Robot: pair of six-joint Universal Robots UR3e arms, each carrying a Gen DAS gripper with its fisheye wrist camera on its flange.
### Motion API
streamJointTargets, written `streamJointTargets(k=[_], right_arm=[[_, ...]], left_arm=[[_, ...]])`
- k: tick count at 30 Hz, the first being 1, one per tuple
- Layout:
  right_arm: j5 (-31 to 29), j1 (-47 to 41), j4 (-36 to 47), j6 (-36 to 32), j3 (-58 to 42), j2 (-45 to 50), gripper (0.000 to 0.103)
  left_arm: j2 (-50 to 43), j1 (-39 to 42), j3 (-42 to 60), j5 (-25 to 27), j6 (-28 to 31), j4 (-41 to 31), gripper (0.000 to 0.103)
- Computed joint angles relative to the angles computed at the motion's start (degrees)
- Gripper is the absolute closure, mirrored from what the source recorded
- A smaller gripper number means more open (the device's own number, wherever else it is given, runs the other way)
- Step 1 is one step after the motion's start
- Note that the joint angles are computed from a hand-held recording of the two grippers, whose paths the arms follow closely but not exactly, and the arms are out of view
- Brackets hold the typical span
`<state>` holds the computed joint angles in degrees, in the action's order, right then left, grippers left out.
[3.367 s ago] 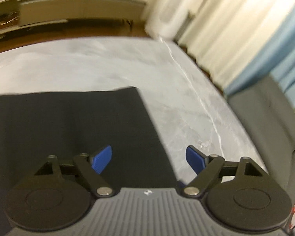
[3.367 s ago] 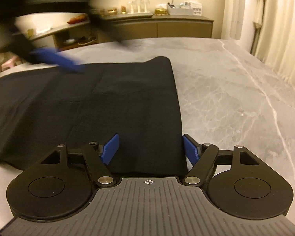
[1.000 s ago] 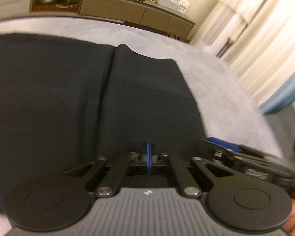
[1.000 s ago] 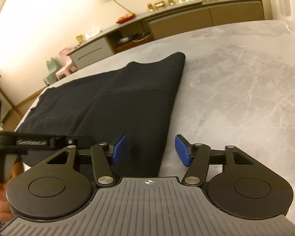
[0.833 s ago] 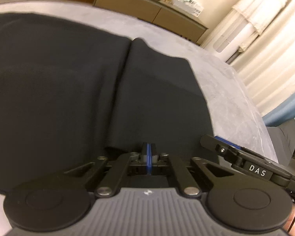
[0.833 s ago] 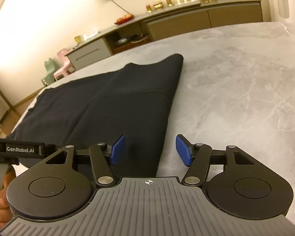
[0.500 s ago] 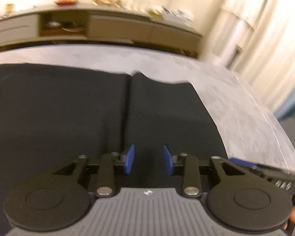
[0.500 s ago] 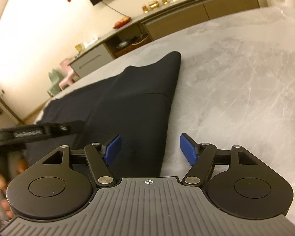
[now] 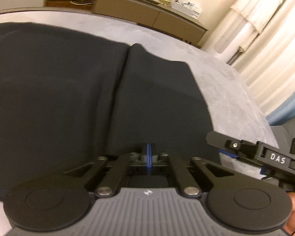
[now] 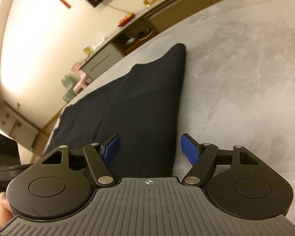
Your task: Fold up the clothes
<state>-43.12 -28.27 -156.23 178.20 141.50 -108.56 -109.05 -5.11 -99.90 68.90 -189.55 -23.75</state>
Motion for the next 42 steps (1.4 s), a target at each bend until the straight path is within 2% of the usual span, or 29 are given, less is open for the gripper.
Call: streamJointTargets(k=[2, 3, 5, 6, 7, 8, 10, 12, 16, 21, 22, 23, 24, 25, 28, 31, 32, 35, 38, 42], right_arm=[[-0.86, 0.89, -1.93, 0.11, 0.18, 0.6, 0.032], [-0.67, 0.7, -2.0, 0.27, 0.31, 0.57, 0.032], [0.59, -0.74, -0.65, 0.23, 0.66, 0.02, 0.032], [1.59, -1.77, 0.2, 0.38, 0.9, -0.25, 0.032], [2.64, -2.82, 1.02, 0.51, 1.13, -0.4, 0.031], [3.54, -3.68, 1.77, 0.7, 1.22, -0.42, 0.03], [4.53, -4.47, 2.61, 1.03, 0.99, -0.04, 0.029], [4.3, -4.25, 3.24, 0.75, 0.45, 0.09, 0.028], [3.4, -3.46, 4.19, 0.06, -0.43, 0.1, 0.026], [2.81, -2.44, 3.19, -0.66, -0.85, 1.11, 0.025], [2.88, -2.55, 3.34, -0.99, -0.72, 0.94, 0.025], [3.01, -2.63, 3.33, -1.13, -0.61, 0.91, 0.026], [3.09, -2.56, 3.34, -1.41, -0.61, 1.03, 0.027], [3.06, -2.34, 3.61, -1.94, -0.73, 1.15, 0.032], [2.29, -1.66, 3.48, -2.86, -0.83, 1.08, 0.035], [2.19, -1.77, 2.38, -2.63, -0.61, 1.49, 0.036], [2.21, -1.72, 1.6, -2.43, -0.48, 1.91, 0.036], [1.49, -0.5, -0.42, -3.19, -0.3, 2.59, 0.036], [1.23, 0.22, -1.75, -4.39, 0.07, 2.93, 0.037], [3.68, -0.52, -6.09, -2.26, 0.54, 6.5, 0.037]], left_arm=[[-0.03, 0.33, -0.98, 0.56, 0.42, 2.35, 0.102], [-0.45, 0.72, 0.15, 0.85, 0.29, 2.41, 0.097], [-1.4, 1.71, 2.76, 0.97, 0.03, 1.84, 0.073], [-2.08, 3.12, 4.93, -1.03, -0.46, -1.05, 0.038], [-2.99, 4.89, 6.83, -3.92, -2.4, -4.08, 0.01], [-4.06, 6.61, 8.91, -6.76, -4.26, -7.21, 0.005], [-6.43, 9.7, 13.21, -12.0, -7.42, -13.13, 0.006], [-7.5, 11.5, 14.09, -14.72, -7.37, -14.41, 0.006], [-8.21, 12.76, 12.93, -19.48, -3.45, -14.54, 0.006], [-7.79, 10.39, 10.68, -21.9, -0.44, -13.76, 0.012], [-7.58, 9.52, 9.64, -20.69, -0.86, -11.35, 0.031], [-7.5, 8.57, 9.23, -18.58, -1.56, -9.83, 0.054], [-7.27, 7.58, 8.69, -16.01, -2.62, -8.85, 0.096], [-7.1, 7.37, 7.4, -15.36, -3.98, -6.93, 0.1], [-2.79, 7.67, -1.57, -16.42, -8.56, 1.54, 0.1], [0.14, 6.57, -6.32, -15.5, -9.47, 4.06, 0.1], [0.67, 6.12, -7.17, -14.94, -9.62, 4.44, 0.1], [-2.27, 4.56, -3.02, -8.99, -10.8, 3.11, 0.098], [-3.03, 5.97, -1.72, -9.12, -11.64, 2.63, 0.097], [-0.76, 7.3, -3.14, -10.98, -8.68, -0.49, 0.093]])
